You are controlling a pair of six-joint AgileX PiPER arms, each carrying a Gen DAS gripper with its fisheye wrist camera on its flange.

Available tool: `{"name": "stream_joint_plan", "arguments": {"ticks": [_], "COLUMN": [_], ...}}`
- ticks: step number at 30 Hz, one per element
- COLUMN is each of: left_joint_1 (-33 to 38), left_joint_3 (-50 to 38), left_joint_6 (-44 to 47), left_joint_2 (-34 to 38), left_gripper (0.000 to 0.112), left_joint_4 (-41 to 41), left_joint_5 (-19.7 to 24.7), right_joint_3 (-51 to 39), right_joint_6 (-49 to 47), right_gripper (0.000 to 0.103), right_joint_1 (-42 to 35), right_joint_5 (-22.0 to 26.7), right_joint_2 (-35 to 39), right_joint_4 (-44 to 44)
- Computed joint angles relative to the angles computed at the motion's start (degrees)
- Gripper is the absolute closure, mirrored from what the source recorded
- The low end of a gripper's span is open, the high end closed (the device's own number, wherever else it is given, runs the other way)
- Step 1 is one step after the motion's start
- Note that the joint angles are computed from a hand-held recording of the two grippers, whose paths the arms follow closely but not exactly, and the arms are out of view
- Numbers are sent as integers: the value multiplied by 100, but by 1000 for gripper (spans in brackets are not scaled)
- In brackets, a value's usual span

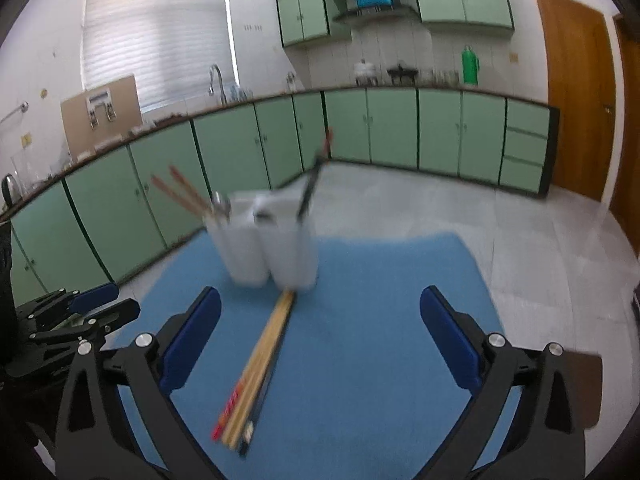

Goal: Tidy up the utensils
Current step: 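Open both tools and move them back over the mat, then grasp the black chopstick with the right tool while the left tool grasps a red-patterned chopstick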

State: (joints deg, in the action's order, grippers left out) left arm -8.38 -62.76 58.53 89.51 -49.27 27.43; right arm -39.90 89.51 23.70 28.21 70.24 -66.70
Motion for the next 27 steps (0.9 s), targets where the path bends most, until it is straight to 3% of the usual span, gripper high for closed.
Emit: {"name": "stream_joint_plan", "arguments": {"ticks": [8,12,18,27], "left_joint_1": [-43,-8,146,305], "left_joint_3": [954,1164,1397,1365], "left_joint_6": [544,148,238,364], "left_joint_2": [31,71,87,116], "left_gripper": [62,62,61,58], "left_joint_4": [-224,335,454,386], "left_joint_5": [-441,-478,-600,-535], "right_joint_3": [666,775,836,552], "right_joint_6": [1579,1815,1953,1658], "right_gripper": [6,6,6,7], "right_joint_1": [826,1078,1245,1553], "right_joint_5": [380,371,65,239], "right_joint_2": [518,829,1172,1527], "right_joint_4": [-608,-647,-510,-193]}}
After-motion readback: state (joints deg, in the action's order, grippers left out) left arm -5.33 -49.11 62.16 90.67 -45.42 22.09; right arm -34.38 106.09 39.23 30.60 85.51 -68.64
